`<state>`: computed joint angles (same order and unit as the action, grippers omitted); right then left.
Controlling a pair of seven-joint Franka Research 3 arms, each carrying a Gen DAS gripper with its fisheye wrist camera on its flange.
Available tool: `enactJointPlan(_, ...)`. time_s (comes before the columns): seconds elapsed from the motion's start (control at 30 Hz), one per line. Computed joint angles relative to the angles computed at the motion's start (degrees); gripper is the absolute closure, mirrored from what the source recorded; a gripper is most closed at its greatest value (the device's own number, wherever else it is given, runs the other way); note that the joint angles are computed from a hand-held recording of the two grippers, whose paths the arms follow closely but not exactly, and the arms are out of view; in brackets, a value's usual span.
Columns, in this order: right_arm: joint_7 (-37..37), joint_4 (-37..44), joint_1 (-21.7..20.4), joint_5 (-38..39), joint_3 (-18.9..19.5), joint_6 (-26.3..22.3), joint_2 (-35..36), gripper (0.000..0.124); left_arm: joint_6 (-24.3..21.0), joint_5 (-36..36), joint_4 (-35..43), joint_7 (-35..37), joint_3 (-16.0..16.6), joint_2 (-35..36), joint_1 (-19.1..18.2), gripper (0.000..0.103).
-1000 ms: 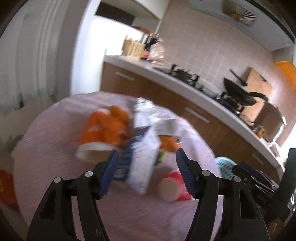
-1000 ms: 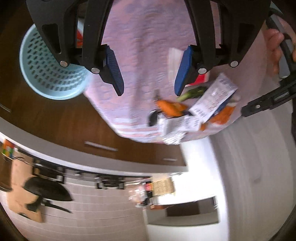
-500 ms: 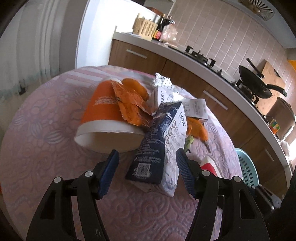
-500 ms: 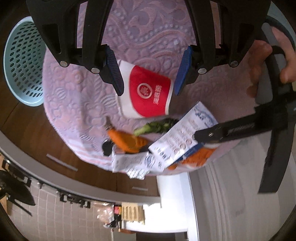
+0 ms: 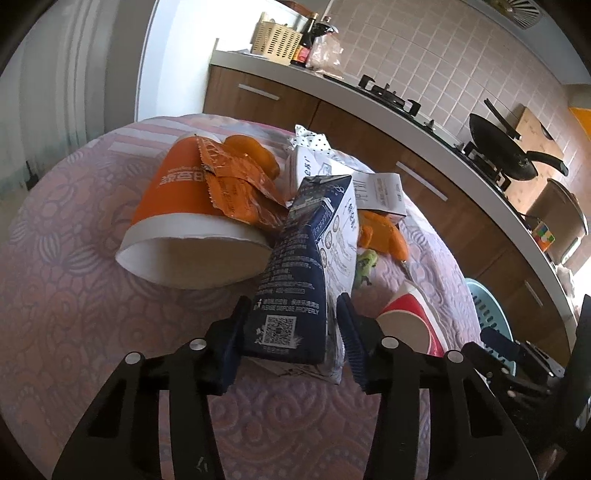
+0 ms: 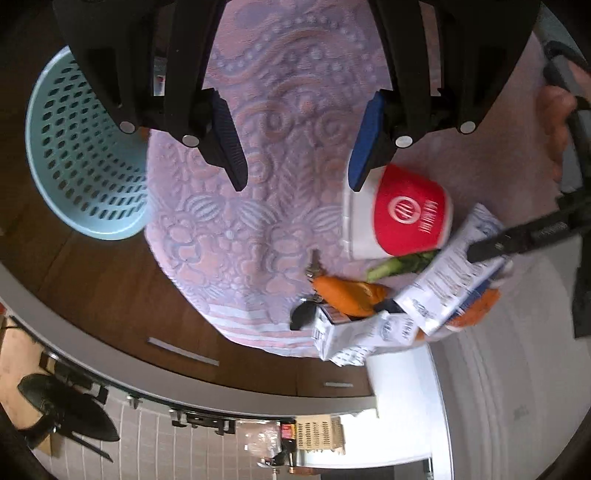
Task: Collect trash
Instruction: 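Grasp the milk carton with the left tool while the right tool grasps the red-white cup, then carry carton and cup over the blue basket and open both tools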
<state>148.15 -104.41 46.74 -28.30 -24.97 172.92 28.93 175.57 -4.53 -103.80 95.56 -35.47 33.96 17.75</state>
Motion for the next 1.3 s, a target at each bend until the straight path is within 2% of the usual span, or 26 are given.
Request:
enactJointPlan(0.1, -5.3, 0.9, -4.3, 3.4, 5.9, 3.5, 0.2, 0.067, 0.6, -0.3, -0.1, 0.5, -1.6, 0.5, 1.2, 0.067)
enactJointPlan(0.13, -7.4, 2.1, -6.0, 5.2, 8.5, 3.7, 0.7, 0.058, 0.7, -0.3, -0.3, 0.7, -2.3, 0.5, 1.8, 0.067)
enactJointPlan(0.17, -9.0, 3.1, -7.2, 6.8, 10.2, 3.5, 1.2, 0.05, 0.8, -0.2, -0.3, 0.5, -2.2, 0.4, 1.8, 0.067)
enactJointPlan(0.23, -11.1, 5.6, -8.6, 9.8, 12.5, 2.6, 2.7, 0.043, 1.0, 0.0, -0.7, 0.2, -2.2, 0.0, 1.9, 0.068)
enactJointPlan(0.33, -14.5, 9.6, -11.1, 14.1, 15.4, 0.4, 5.2, 0.037, 2.2, -0.1, -2.0, 1.2, -5.6, 0.2, 5.1, 0.068)
enactJointPlan(0.43, -21.1, 14.0, -16.5, 20.5, 22.0, -2.2, 7.9, 0.036, 3.7, 0.9, -3.2, 1.3, -8.2, 0.1, 7.5, 0.068)
enactJointPlan(0.47, -22.1, 15.1, -17.3, 21.3, 23.0, -2.9, 8.7, 0.036, 4.1, 1.4, -3.5, 1.0, -8.7, 0.1, 8.0, 0.068)
enactJointPlan(0.5, -22.0, 17.2, -16.4, 21.8, 21.9, -5.0, 9.9, 0.036, 4.7, 2.1, -3.9, 0.7, -9.2, 0.1, 8.4, 0.068)
enactJointPlan(0.53, -22.1, 17.8, -15.6, 22.3, 20.9, -5.7, 10.4, 0.036, 4.8, 2.9, -3.9, 0.4, -9.5, 0.3, 8.8, 0.068)
enactJointPlan(0.6, -24.5, 19.2, -16.2, 24.3, 21.9, -5.8, 11.4, 0.037, 5.0, 4.5, -4.0, -0.3, -10.0, 0.6, 9.3, 0.068)
enactJointPlan(0.67, -26.1, 19.4, -15.7, 25.6, 21.5, -5.7, 11.6, 0.052, 4.8, 5.7, -3.8, -1.2, -9.8, 0.8, 9.3, 0.068)
enactJointPlan(0.8, -25.9, 16.5, -12.4, 26.0, 17.7, -2.9, 9.9, 0.052, 4.5, 7.3, -3.7, -2.4, -10.2, 1.2, 9.7, 0.068)
enactJointPlan(0.9, -24.1, 12.1, -8.2, 24.8, 12.5, 0.4, 7.2, 0.052, 5.3, 8.4, -4.3, -2.3, -12.8, 1.7, 11.7, 0.068)
enactJointPlan(0.93, -22.6, 10.4, -5.7, 23.8, 9.4, 1.6, 6.1, 0.052, 5.6, 9.0, -4.7, -2.0, -14.4, 2.1, 13.1, 0.068)
enactJointPlan(1.07, -18.4, 5.4, 1.2, 21.7, 0.6, 4.1, 3.4, 0.052, 7.4, 11.8, -6.5, -2.4, -20.0, 3.1, 17.6, 0.068)
enactJointPlan(1.1, -17.5, 4.5, 2.8, 21.2, -1.4, 4.4, 3.0, 0.052, 8.0, 12.6, -7.0, -2.9, -20.6, 2.9, 18.1, 0.068)
enactJointPlan(1.2, -13.4, 0.3, 10.7, 18.7, -11.2, 5.1, 1.7, 0.052, 8.9, 15.3, -7.7, -4.0, -23.2, 2.8, 19.5, 0.068)
enactJointPlan(1.3, -10.5, -3.8, 16.6, 17.8, -18.4, 6.3, 0.9, 0.052, 8.7, 18.4, -7.1, -4.6, -25.3, 3.5, 19.8, 0.068)
